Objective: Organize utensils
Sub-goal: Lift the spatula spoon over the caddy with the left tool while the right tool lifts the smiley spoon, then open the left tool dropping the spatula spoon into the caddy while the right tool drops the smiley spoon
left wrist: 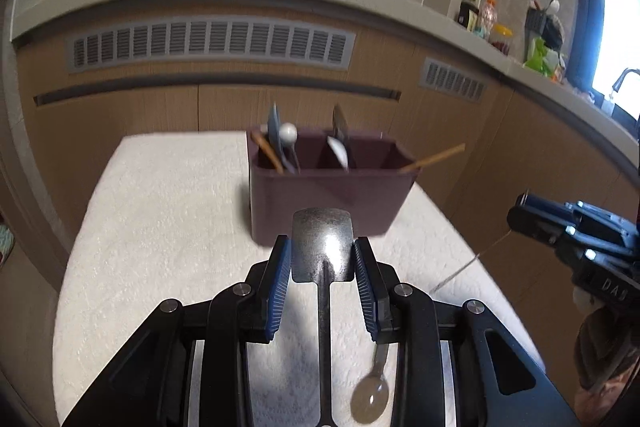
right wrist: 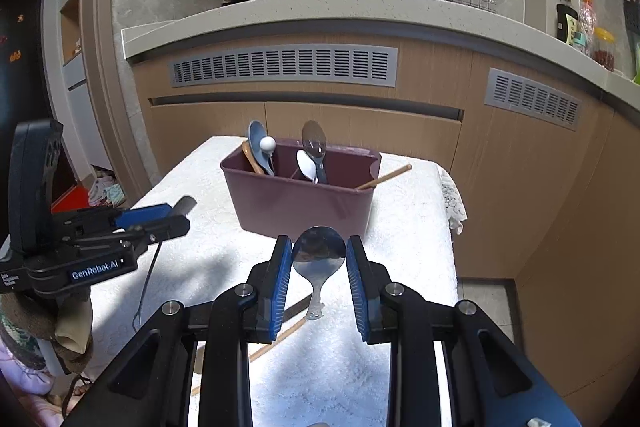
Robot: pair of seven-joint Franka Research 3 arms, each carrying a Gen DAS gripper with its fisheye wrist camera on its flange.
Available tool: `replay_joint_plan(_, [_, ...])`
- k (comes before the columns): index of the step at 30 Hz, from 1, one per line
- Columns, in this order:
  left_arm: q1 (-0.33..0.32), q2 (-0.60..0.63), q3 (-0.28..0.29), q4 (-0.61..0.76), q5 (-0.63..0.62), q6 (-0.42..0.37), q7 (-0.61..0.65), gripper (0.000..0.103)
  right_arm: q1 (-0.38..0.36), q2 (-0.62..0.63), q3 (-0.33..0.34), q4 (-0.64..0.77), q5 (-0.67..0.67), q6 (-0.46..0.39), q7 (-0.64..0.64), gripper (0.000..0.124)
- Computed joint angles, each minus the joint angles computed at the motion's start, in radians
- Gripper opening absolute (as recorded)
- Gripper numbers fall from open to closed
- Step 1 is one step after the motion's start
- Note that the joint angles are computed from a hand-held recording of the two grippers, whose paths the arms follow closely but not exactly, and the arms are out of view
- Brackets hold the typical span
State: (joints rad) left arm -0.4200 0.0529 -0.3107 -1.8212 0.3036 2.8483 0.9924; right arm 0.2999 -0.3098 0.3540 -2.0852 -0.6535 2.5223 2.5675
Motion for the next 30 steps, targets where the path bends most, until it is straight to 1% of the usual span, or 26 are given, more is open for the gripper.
replay_joint_plan(3, [-0.012, 0.047, 0.019, 0.116, 0.114, 0.030, -0.068, 0.033, -0.008, 0.016, 0.000, 0.044, -0.027, 0.008, -0.012, 0.025])
replay_joint_plan(4, [-0.022, 0.071, 0.032, 0.173, 0.172, 0.047, -0.102, 0.033, -0.013, 0.023, 0.000, 0.067, -0.044, 0.009, -0.017, 0.025])
replay_joint_plan(6, [-0.060, 0.116, 0.083, 0.285, 0.336, 0.089, -0.220, 0.033, -0.035, 0.043, 0.008, 0.141, -0.121, 0.007, -0.010, 0.025])
replay_joint_plan(7, [-0.085, 0.143, 0.117, 0.347, 0.425, 0.119, -0.291, 0.033, -0.042, 0.054, 0.011, 0.175, -0.160, 0.005, -0.005, 0.025])
replay_joint_plan(8, [-0.120, 0.173, 0.166, 0.415, 0.531, 0.143, -0.393, 0.033, -0.049, 0.070, 0.011, 0.219, -0.204, 0.006, 0.002, 0.025])
replay_joint_plan(9, [-0.137, 0.204, 0.193, 0.473, 0.590, 0.162, -0.450, 0.033, -0.046, 0.081, 0.004, 0.244, -0.222, 0.008, 0.001, 0.025])
replay_joint_plan(11, [-0.158, 0.273, 0.229, 0.584, 0.641, 0.181, -0.502, 0.033, -0.033, 0.122, -0.026, 0.311, -0.223, 0.023, -0.028, 0.026])
replay_joint_plan(14, [-0.187, 0.375, 0.281, 0.722, 0.664, 0.163, -0.545, 0.033, -0.010, 0.180, -0.072, 0.377, -0.205, 0.026, -0.061, 0.026])
replay_joint_plan(15, [-0.185, 0.412, 0.280, 0.766, 0.643, 0.144, -0.528, 0.033, -0.002, 0.200, -0.083, 0.394, -0.209, 0.019, -0.063, 0.026])
replay_joint_plan(18, [-0.177, 0.539, 0.266, 0.912, 0.538, 0.095, -0.448, 0.033, 0.028, 0.259, -0.129, 0.427, -0.165, 0.011, -0.094, 0.026])
replay_joint_plan(19, [-0.193, 0.580, 0.290, 0.959, 0.484, 0.076, -0.414, 0.033, 0.038, 0.272, -0.144, 0.430, -0.152, 0.012, -0.104, 0.026])
replay_joint_plan(20, [-0.197, 0.597, 0.295, 0.971, 0.501, 0.066, -0.444, 0.033, 0.048, 0.288, -0.158, 0.435, -0.131, 0.014, -0.118, 0.026])
replay_joint_plan(23, [-0.201, 0.687, 0.297, 1.061, 0.418, 0.038, -0.391, 0.033, 0.072, 0.326, -0.193, 0.447, -0.089, 0.013, -0.151, 0.026])
replay_joint_plan(24, [-0.201, 0.709, 0.296, 1.079, 0.392, 0.033, -0.375, 0.033, 0.080, 0.340, -0.203, 0.453, -0.072, 0.012, -0.165, 0.026])
replay_joint_plan(25, [-0.207, 0.718, 0.310, 1.078, 0.380, 0.037, -0.378, 0.033, 0.088, 0.358, -0.211, 0.461, -0.047, 0.007, -0.186, 0.026])
replay_joint_plan(26, [-0.216, 0.711, 0.333, 1.050, 0.382, 0.051, -0.399, 0.033, 0.095, 0.368, -0.220, 0.464, -0.031, 0.004, -0.200, 0.026])
replay_joint_plan(27, [-0.220, 0.708, 0.343, 1.031, 0.380, 0.057, -0.408, 0.033, 0.103, 0.366, -0.228, 0.451, -0.028, 0.007, -0.199, 0.026])
replay_joint_plan(28, [-0.215, 0.710, 0.332, 1.019, 0.367, 0.054, -0.392, 0.033, 0.109, 0.377, -0.234, 0.453, -0.015, 0.001, -0.206, 0.026])
replay_joint_plan(30, [-0.212, 0.689, 0.325, 0.951, 0.355, 0.066, -0.385, 0.034, 0.119, 0.387, -0.244, 0.450, 0.015, -0.002, -0.220, 0.026])
